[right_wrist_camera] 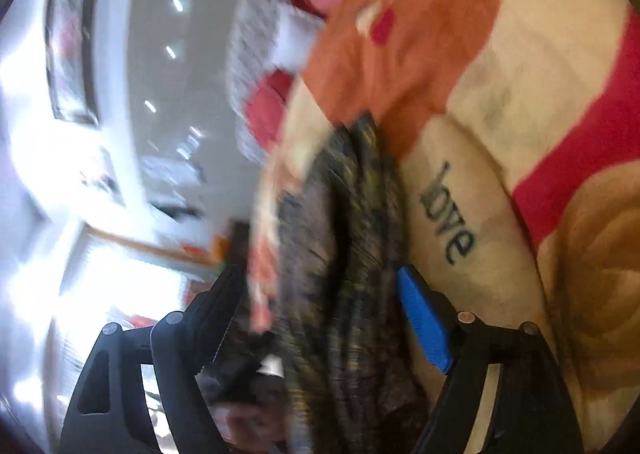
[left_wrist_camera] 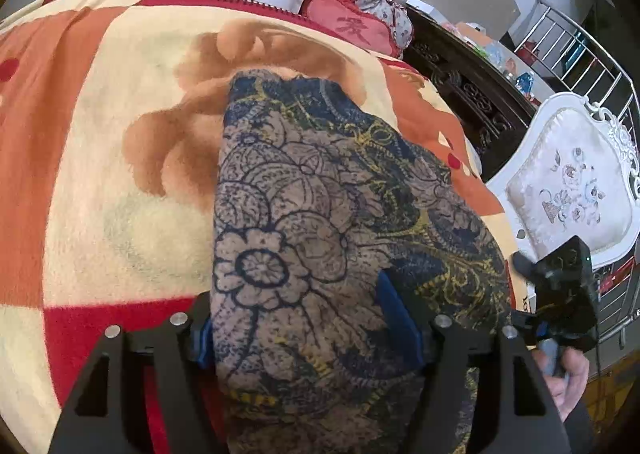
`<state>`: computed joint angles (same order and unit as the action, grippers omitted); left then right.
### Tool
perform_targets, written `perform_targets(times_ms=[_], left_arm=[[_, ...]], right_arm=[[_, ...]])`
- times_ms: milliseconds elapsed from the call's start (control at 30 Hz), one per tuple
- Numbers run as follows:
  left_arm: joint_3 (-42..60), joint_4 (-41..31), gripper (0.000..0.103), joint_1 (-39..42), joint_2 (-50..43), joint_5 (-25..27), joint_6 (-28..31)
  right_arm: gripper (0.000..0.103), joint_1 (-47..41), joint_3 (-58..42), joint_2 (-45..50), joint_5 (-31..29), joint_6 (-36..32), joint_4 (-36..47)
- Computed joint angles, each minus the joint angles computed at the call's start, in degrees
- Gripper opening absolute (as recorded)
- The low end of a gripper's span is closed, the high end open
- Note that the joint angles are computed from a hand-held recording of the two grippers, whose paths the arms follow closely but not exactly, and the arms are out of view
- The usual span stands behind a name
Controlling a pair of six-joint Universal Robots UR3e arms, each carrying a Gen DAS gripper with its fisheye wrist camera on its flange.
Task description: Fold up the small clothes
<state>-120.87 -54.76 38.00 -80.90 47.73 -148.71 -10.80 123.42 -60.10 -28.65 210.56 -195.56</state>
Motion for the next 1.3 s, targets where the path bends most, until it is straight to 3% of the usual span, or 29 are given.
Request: perform_targets(times_ms=[67,100,133,167,300,400,433,467,500,600,633,733,900,1033,1067,1133,1167,1233,1300], left_arm=[[-0.1,-0.4,0.074,0.2,-0.1,-0.6,0.4],[0.3,-1.1,0.074,0.6,-0.3,-0.9,1.0],[0.3,-1.5,0.075,0.7,-0.3,-1.1,1.3],[0.9,-2.4,0.077,0.8,-0.6,-1.4,1.8],[9.0,-13.6,0.084,1.9,-4.5,-2.9,2.9],[12.3,-15.2,0.084,3.2,-8.4,-5.4,0.4],[12.6,-15.5,0.081,4.0,-9.6,-7.1,-0.2],[11.9,-13.2,0.049,4.2,-9.9,-7.0,-2.1],[12.0,-11.1,0.024,3.6,-10.3,-4.8,-4.2],[10.7,-13.3,0.016,5.6,-7.8,-6.0,-2.1],[10.3,-13.9,0.015,6.2,-6.3,-6.1,-0.9],[12.2,-22.4,0.014,11.3,-1.6,-8.0,5.0],[21.0,-33.1,0.015,20.7,-0.8,-10.7,14.2],[25.6,-27.8,0.023,22.3,-6.4,-9.2,12.3],[25.2,-23.7,0.03,21.3,-8.0,-7.9,10.9],[23.7,-15.5,0.035,18.1,-12.9,-1.7,7.7],[23.3,-13.4,0.04,16.7,-15.5,1.3,6.5],[20.8,-12.6,0.043,17.6,-16.2,-0.5,6.9],[20.0,-14.3,0.051,19.2,-14.5,-1.7,8.2]], right_arm=[[0.083,2.1,-1.3,-2.0,-3.9,-2.3,4.1],[0.078,2.2,-1.9,-1.4,-2.2,-1.7,2.5],[0.067,2.1,-2.4,-0.7,0.5,-1.5,0.9],[0.066,2.6,-2.6,-1.5,0.8,-2.5,0.9],[0.049,8.8,-6.9,-7.9,-14.8,-13.7,17.1],[0.049,9.3,-6.7,-6.6,-16.0,-11.4,15.2],[0.049,9.7,-6.5,-6.6,-16.7,-11.1,14.5],[0.049,10.2,-6.4,-6.9,-17.9,-11.1,14.0],[0.048,10.5,-6.3,-7.3,-18.7,-11.3,14.1],[0.028,14.3,-7.4,-12.0,-25.7,-13.1,18.5],[0.027,16.2,-8.5,-14.6,-29.1,-14.6,21.7],[0.026,20.5,-12.5,-18.6,-35.1,-15.7,27.4],[0.026,27.2,-25.1,-15.8,-36.5,-13.4,32.5],[0.026,33.5,-39.7,-6.1,-39.2,-12.1,34.9],[0.026,34.6,-42.8,-3.4,-40.0,-12.1,34.8],[0.027,36.2,-48.4,2.1,-42.6,-12.7,35.8],[0.027,35.7,-49.4,4.3,-42.3,-11.5,37.0],[0.033,34.0,-50.4,7.3,-40.5,-8.8,42.2],[0.042,30.5,-44.0,6.7,-34.4,-3.5,37.3]])
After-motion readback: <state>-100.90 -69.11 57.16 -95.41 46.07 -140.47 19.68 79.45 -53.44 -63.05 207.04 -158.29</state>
